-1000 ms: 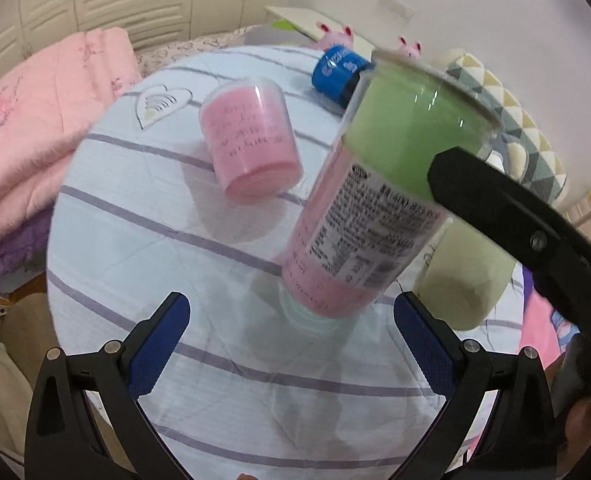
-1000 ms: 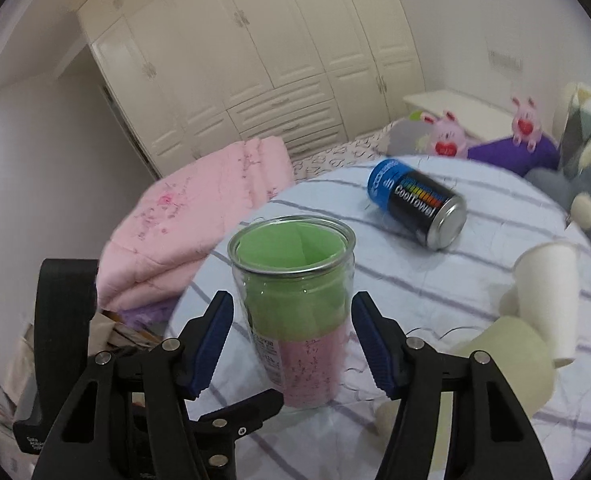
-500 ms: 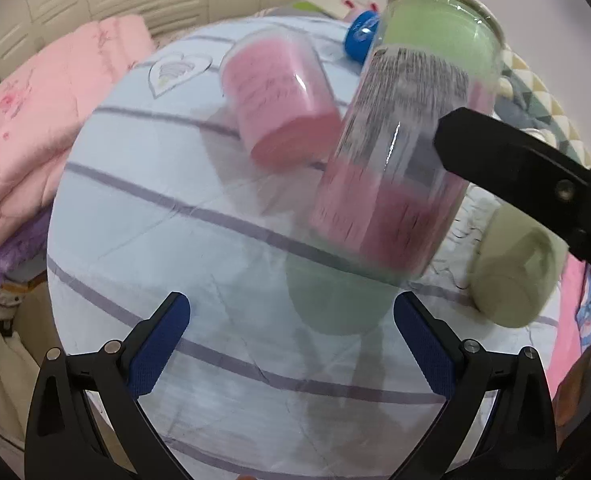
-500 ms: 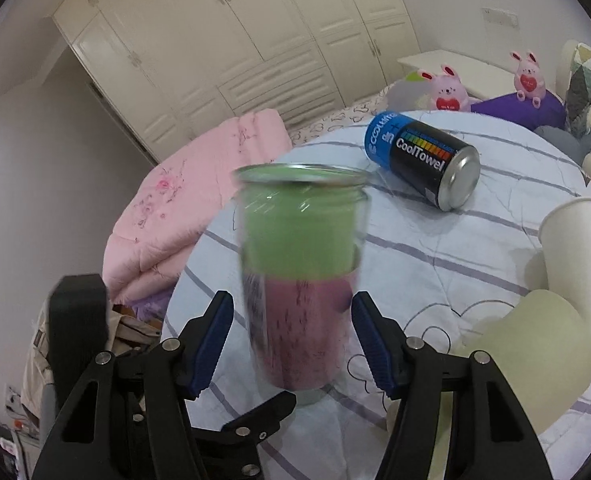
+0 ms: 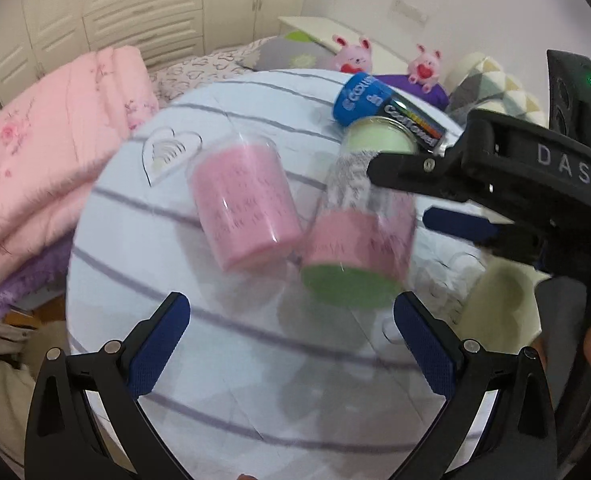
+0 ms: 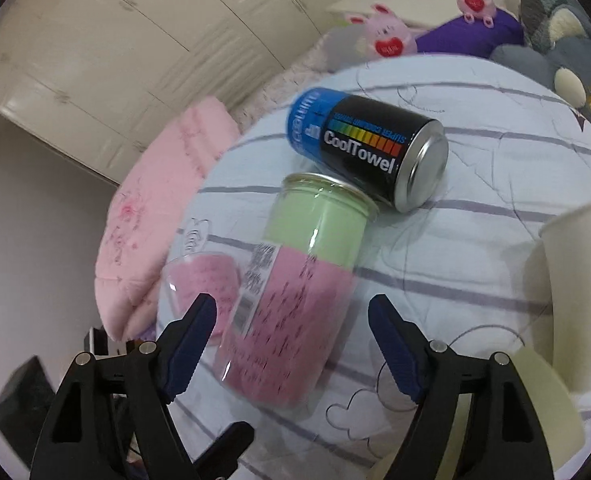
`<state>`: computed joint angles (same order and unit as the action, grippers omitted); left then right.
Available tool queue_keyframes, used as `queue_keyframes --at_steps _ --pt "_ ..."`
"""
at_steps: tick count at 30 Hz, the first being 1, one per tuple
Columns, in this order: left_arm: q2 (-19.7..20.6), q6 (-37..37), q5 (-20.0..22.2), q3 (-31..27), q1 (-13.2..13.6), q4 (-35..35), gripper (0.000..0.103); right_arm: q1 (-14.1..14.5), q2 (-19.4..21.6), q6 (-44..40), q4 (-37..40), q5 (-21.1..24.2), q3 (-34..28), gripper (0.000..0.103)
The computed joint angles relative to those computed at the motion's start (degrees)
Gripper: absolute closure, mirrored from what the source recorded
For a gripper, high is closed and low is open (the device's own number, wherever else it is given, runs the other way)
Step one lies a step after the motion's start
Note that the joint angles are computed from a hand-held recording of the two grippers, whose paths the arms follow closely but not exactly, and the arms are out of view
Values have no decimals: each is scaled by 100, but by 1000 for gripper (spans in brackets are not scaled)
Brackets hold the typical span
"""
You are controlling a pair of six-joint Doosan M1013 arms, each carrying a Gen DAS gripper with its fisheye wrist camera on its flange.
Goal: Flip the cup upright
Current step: 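Lift the jar with the right gripper and rotate it open end up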
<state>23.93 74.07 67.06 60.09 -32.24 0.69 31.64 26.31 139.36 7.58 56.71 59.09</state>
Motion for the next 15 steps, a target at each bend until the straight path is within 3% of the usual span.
queue_keyframes --at_steps 9,12,15 --pt "303 383 289 -439 29 -312 0 -292 352 -263 875 567 -388 24" --pt "333 414 281 -461 7 -230 0 -400 393 -591 1337 398 -311 27" --pt "342 420 294 -449 14 -288 0 -334 297 -679 1058 216 -215 28"
